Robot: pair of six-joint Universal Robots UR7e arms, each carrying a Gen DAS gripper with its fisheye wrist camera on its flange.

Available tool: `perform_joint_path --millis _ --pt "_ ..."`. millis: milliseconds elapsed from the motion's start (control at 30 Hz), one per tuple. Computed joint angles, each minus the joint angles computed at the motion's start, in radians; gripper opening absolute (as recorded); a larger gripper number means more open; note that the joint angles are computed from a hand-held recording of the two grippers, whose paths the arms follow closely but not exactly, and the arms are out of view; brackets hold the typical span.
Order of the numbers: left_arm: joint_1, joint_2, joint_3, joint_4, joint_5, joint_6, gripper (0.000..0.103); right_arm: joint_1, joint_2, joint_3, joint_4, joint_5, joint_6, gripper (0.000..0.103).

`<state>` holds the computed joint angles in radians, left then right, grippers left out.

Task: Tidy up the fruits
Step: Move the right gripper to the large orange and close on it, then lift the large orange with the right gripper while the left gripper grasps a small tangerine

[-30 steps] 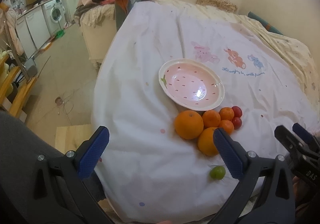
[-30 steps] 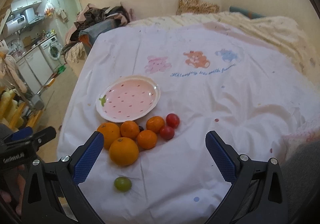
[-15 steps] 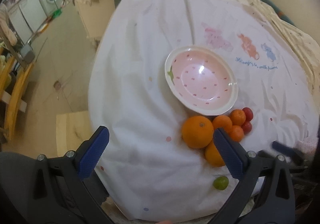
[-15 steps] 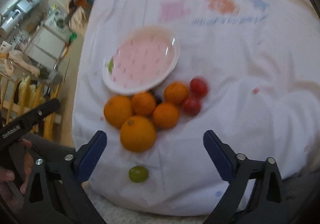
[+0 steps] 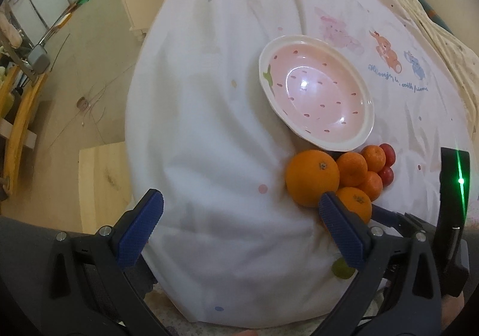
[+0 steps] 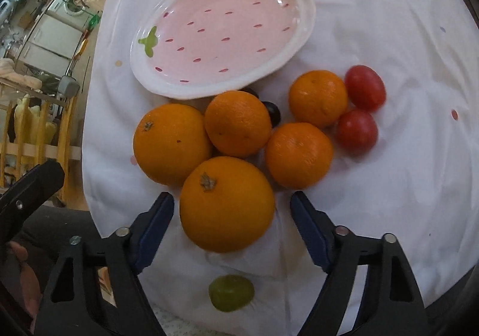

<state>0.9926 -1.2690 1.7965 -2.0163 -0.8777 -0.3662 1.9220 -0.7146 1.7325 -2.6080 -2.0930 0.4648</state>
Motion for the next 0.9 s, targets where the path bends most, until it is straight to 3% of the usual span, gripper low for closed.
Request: perform_joint_path --millis 133,300,600,767,900 --pt "0.004 0.001 -0.007 0.004 -0.014 -0.012 0.102 -0.009 0.005 0.002 -0.025 0.026 -0.012 0.064" --pt "0.003 -0.001 -0.002 -0.004 -0.015 -0.009 0.102 -0.006 -0.017 0.027 -0.057 0.031 -0.032 0.062" --pt "0.003 -0.005 0.006 -0.03 -0.007 -0.01 0.102 -0.028 -0.141 0.162 -0.203 0.167 -0.072 0.062" --pt "0.006 -0.002 0.003 -0.027 0.001 -0.017 0.102 -0.013 -0.192 0.203 -0.27 0.173 -0.111 0.061" --pt "0.004 0.003 0.004 -0.025 0.01 -0.014 0.102 -0.001 -0.225 0.216 -0.308 0.126 -0.146 0.061"
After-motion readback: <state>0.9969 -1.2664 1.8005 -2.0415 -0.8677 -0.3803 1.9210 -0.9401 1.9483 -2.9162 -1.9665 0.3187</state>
